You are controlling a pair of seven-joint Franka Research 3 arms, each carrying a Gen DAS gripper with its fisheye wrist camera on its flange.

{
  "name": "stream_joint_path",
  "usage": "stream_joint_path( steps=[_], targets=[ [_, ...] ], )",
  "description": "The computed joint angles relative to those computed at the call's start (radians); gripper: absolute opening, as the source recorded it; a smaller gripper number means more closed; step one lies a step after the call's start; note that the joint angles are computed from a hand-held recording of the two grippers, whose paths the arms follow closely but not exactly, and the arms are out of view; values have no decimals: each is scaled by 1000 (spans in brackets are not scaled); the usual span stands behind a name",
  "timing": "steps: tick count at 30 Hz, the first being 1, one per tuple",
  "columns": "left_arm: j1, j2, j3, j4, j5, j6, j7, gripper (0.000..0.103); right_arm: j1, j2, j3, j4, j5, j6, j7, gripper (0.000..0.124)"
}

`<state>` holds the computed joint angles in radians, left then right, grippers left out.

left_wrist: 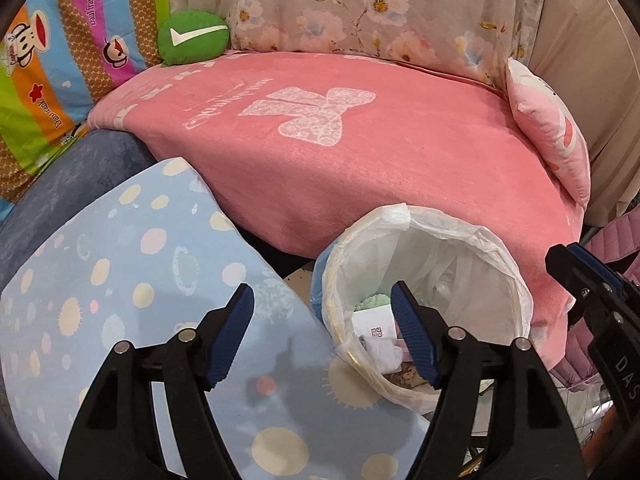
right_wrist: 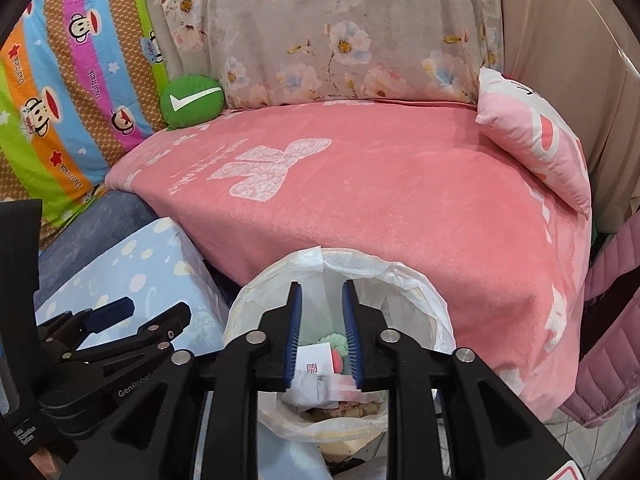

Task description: Collect trash

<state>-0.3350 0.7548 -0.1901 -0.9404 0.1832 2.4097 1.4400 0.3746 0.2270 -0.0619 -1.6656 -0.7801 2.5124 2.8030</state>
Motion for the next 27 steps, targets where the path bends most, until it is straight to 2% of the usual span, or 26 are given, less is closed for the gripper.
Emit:
stream_joint_path(
  steps=[3,9,13,16,21,27],
  targets=[
    [10,-52,4,-86,6,41,-17,69,12,-18,4,-22,-28,-14,18,42],
    [22,-156,20,-264,62,137,-66,69,16,-55,34,-70,-36,-56,6,50],
    [43,-208,8,-357,70,171,-76,69,14,-72,53,-98,-25,-79,1,51],
    [46,-247,15,-423,95,201,-99,69,15,-84,65,-117,-31,-89,12,55],
    [53,-308,24,-525,137,256,-140,76,20,-103,82,-149,-55,-104,39,64],
    [62,-362,28,-621,179,297,-184,80,28,-121,102,-174,-95,-133,74,74]
  ],
)
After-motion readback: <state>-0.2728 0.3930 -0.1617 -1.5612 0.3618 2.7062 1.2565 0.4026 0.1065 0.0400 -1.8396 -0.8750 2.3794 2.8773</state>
